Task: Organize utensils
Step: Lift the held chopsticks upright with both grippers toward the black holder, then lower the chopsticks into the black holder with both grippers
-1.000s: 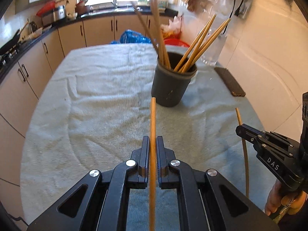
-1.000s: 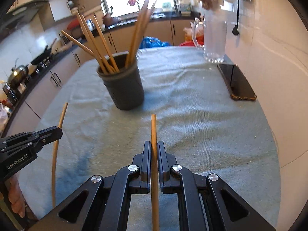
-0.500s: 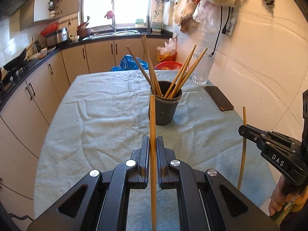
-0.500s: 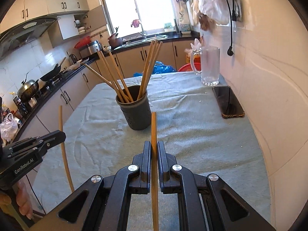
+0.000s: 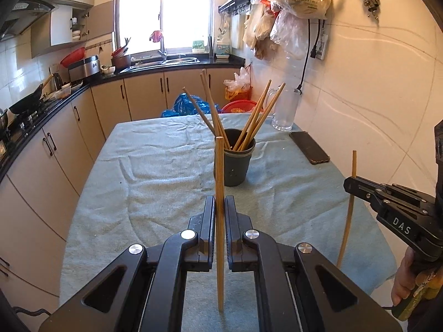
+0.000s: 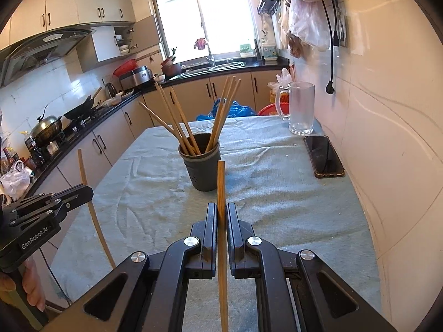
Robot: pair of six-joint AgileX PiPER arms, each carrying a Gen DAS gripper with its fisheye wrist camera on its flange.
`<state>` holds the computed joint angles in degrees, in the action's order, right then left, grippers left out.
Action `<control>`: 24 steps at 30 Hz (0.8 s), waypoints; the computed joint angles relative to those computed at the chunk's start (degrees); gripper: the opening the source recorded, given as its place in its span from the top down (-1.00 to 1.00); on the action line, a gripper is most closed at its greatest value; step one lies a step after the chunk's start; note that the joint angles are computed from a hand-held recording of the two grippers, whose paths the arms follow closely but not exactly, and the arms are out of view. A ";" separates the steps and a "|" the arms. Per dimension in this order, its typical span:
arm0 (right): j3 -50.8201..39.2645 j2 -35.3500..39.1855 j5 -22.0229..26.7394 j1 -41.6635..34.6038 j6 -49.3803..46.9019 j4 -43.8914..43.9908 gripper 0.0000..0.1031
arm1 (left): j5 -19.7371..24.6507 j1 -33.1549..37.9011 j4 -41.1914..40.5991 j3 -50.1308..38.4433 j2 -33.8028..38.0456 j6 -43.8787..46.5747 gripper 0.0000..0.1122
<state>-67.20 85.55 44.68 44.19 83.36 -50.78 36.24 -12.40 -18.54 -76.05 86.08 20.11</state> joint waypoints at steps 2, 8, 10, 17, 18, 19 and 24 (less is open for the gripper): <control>-0.06 -0.27 0.16 0.24 0.09 -0.34 0.87 | 0.14 0.32 -1.17 0.23 -0.63 1.02 0.89; -0.75 -0.43 0.72 0.59 0.32 -1.29 0.87 | 0.12 0.90 -3.96 0.11 -2.19 3.47 0.89; -1.34 -0.12 0.90 0.49 0.16 -1.56 0.87 | -0.03 0.96 -4.17 -0.16 -2.35 3.68 0.89; -3.01 0.64 -0.04 -0.95 -2.06 -0.84 0.87 | 1.27 1.52 -5.46 -2.80 -1.35 4.26 0.89; -3.41 0.84 -0.22 -1.29 -2.49 -0.66 0.87 | 1.69 1.78 -5.94 -3.54 -1.02 4.57 0.89; -3.59 0.92 -0.28 -1.45 -2.68 -0.63 0.87 | 1.99 2.02 -6.20 -4.06 -0.83 4.70 0.89; -6.15 1.83 -0.60 -2.96 -5.14 0.10 0.87 | 4.72 3.45 -8.23 -8.70 1.25 5.58 0.89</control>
<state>-73.36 87.37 44.07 41.23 78.22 -50.68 40.96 -8.95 -26.76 -84.75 87.32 25.69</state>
